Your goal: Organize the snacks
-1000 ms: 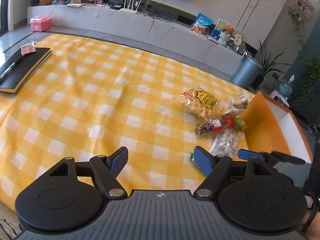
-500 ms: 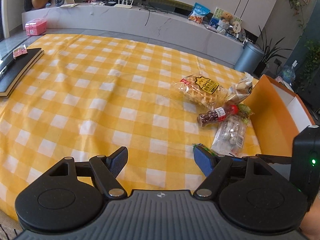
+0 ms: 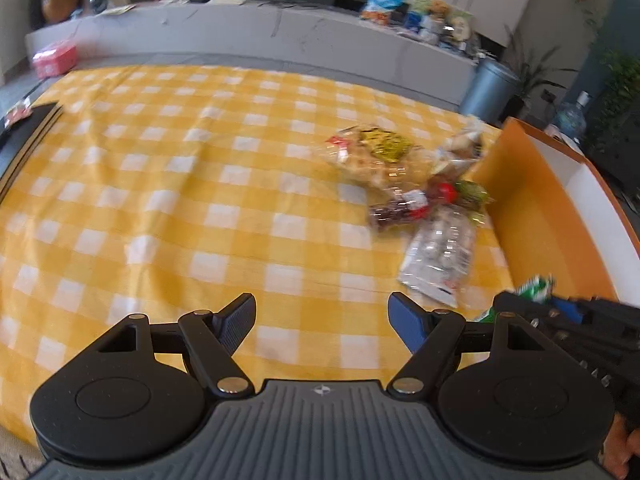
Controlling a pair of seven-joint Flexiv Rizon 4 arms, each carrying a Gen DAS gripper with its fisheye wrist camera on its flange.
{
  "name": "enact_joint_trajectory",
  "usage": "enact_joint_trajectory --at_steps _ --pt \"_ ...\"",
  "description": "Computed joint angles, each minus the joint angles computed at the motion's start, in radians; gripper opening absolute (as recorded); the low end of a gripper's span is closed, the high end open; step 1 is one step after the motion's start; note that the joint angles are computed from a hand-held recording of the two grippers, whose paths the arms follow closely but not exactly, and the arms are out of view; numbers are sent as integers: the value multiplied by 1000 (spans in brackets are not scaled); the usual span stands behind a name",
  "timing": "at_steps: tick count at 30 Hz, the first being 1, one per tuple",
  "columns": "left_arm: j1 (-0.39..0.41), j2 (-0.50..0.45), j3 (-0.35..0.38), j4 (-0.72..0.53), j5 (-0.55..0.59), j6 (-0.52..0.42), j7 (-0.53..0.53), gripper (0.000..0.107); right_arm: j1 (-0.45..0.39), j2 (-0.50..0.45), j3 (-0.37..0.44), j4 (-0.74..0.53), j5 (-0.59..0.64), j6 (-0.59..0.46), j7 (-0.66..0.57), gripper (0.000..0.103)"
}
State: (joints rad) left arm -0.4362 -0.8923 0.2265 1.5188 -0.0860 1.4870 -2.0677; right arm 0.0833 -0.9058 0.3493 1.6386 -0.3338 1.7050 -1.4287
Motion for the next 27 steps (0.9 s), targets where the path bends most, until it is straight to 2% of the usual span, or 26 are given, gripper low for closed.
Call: enact_joint_trajectory --at_steps 2,5,9,18,21,23,27 --pt "6 -12 -22 -30 1 -11 18 89 -35 11 26 20 -1 45 -10 21" --pt "14 -41 -54 -96 3 -59 57 89 -117 -6 109 21 -48 61 -25 21" --pt "-17 -87 -22 -185 43 -98 73 89 -48 22 2 40 -31 95 12 21" --pt "48 -212 -140 -392 31 -133 191 89 -187 -13 112 45 -146 139 77 21" --pt "41 -270 -129 -491 27 -172 217 89 -187 -11 89 47 -156 155 110 20" --pt "26 -309 -97 -575 29 -265 211 89 -188 -10 74 51 -169 169 124 20" --pt "22 -366 -81 -677 71 -329 190 89 -239 -37 118 42 -229 168 160 20"
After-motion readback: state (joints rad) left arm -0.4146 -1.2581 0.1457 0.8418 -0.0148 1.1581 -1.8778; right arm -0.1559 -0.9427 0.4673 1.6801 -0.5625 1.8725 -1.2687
